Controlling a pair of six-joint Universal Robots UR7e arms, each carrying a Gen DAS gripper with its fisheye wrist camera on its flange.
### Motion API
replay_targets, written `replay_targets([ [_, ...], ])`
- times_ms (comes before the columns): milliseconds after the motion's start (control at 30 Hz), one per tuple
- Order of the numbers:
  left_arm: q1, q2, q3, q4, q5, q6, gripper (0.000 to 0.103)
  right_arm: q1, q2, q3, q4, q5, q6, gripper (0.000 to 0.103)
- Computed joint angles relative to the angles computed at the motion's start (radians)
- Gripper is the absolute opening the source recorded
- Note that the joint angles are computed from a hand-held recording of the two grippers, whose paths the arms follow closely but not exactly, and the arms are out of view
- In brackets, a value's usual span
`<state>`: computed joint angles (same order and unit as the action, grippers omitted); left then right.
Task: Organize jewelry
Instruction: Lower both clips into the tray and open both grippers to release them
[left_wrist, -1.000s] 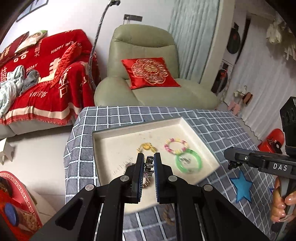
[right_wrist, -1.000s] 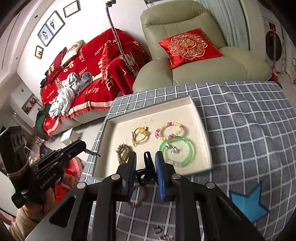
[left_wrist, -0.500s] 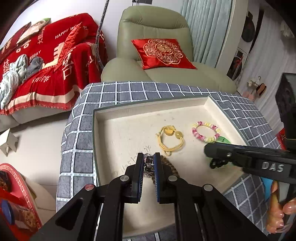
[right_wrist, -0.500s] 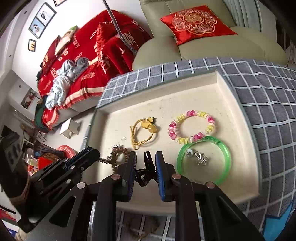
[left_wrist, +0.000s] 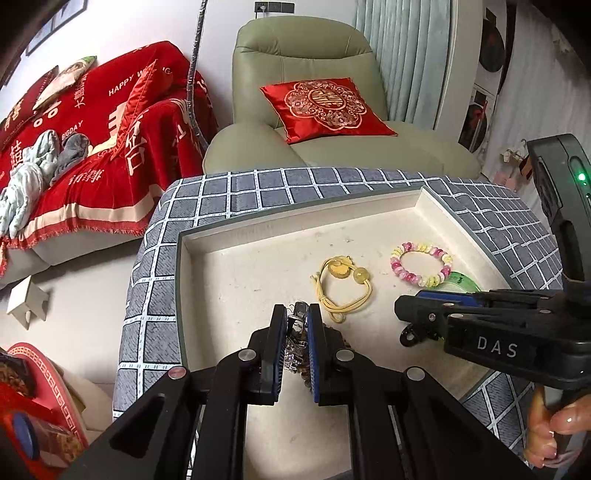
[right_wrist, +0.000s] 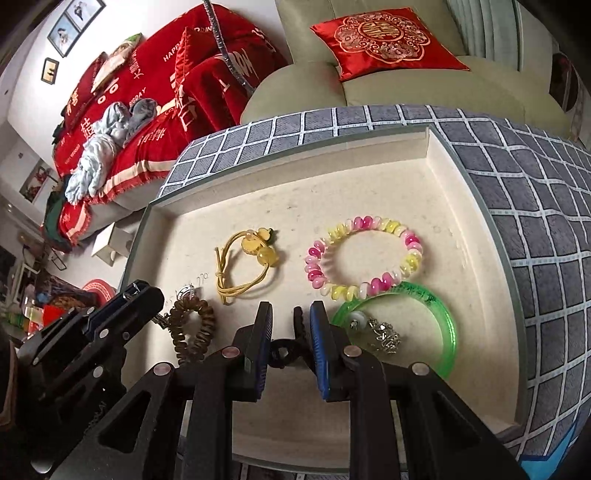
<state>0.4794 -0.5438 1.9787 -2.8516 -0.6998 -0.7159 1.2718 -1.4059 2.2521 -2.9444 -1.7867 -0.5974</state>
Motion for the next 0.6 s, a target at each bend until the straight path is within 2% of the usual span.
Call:
replay_targets([
  [133,-0.002,0.001,0.001,-0.003,0.005,-0.006,0.027,-0.010,-0.019,-0.006,0.035,0.031,0.015,0.027],
  [200,-0.003,0.001,0.001,0.001,0.007,-0.015,0.027,-0.021,-0.045,-0.002,0.053,0.076,0.018,0.050],
  [267,-0.002,0.001,0.001,0.000,0.007,-0.019,0.027,-0.023,-0.069,0.009,0.051,0.103,0.018,0.059],
  [433,-0.005,0.004,-0.011,0.038,0.018,-0.045,0.027,-0.035,-0.161,0.043,0.085,0.156,0.008,0.060],
  [500,-0.003,0.007,-0.018,0.052,0.020,-0.052,0.027,-0.049,-0.206,0.063,0.099,0.176,0.004,0.065],
  [600,-0.002,0.012,-0.026,0.064,0.023,-0.059,0.027,-0.076,-0.267,0.087,0.124,0.202,0.002,0.066],
])
